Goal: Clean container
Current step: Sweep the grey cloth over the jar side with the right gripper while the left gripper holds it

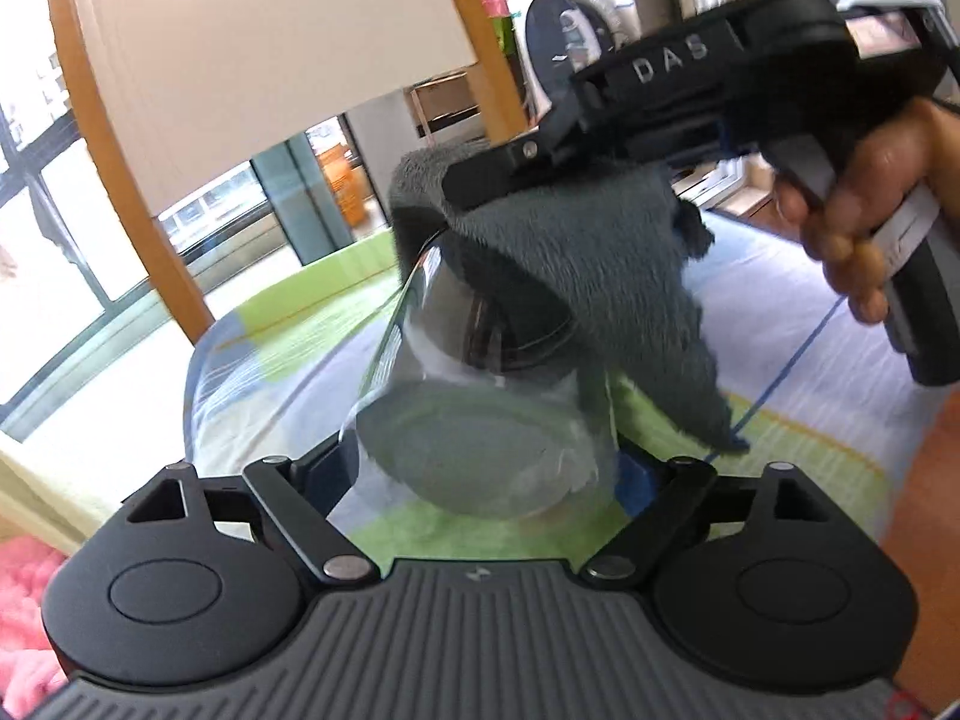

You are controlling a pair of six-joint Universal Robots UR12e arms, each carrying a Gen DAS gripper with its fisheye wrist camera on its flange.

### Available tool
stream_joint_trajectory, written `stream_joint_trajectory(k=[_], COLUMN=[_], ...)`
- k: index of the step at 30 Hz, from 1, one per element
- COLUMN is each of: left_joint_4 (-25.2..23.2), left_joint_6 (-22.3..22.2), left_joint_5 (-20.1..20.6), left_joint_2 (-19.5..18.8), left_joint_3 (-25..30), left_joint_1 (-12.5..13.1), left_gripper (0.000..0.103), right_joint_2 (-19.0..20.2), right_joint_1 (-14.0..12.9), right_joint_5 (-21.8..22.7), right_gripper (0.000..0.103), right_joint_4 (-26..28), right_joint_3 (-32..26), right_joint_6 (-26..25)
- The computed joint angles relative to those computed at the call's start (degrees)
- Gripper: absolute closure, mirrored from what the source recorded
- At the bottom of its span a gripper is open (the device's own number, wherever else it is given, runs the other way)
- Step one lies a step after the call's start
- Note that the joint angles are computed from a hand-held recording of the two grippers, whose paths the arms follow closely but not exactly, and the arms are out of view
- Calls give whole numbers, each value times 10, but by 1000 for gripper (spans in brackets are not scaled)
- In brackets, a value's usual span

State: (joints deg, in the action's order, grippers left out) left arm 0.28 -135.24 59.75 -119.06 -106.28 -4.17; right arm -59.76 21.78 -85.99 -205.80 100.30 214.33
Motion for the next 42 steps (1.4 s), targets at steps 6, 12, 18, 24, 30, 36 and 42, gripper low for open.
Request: stream_joint_trajectory(k=[6,12,18,24,30,36,42], left_joint_4=[-12,61,70,55,56,14,-52], left_joint_6=[-12,34,42,29,26,2,-56], left_joint_5=[-26,16,23,22,23,12,-39], left_joint_2=[54,63,65,65,63,69,97], left_joint_3=[-47,-72,-75,-68,-65,-56,-61], left_joint_1=[2,-8,-12,-12,-14,-12,2], left_gripper=[16,18,18,18,18,17,16], right_joint_2=[-21,-19,5,9,7,11,-4], right_joint_1=[0,7,15,21,17,15,19], right_joint_5=[3,103,104,31,-40,-35,-43], right_gripper=[98,96,100,101,101,101,99], right_joint_4=[32,35,16,21,13,-6,35], right_joint_3=[13,1,-15,-22,-17,-12,-10], right_joint_6=[4,-74,-64,-136,-137,-83,-73])
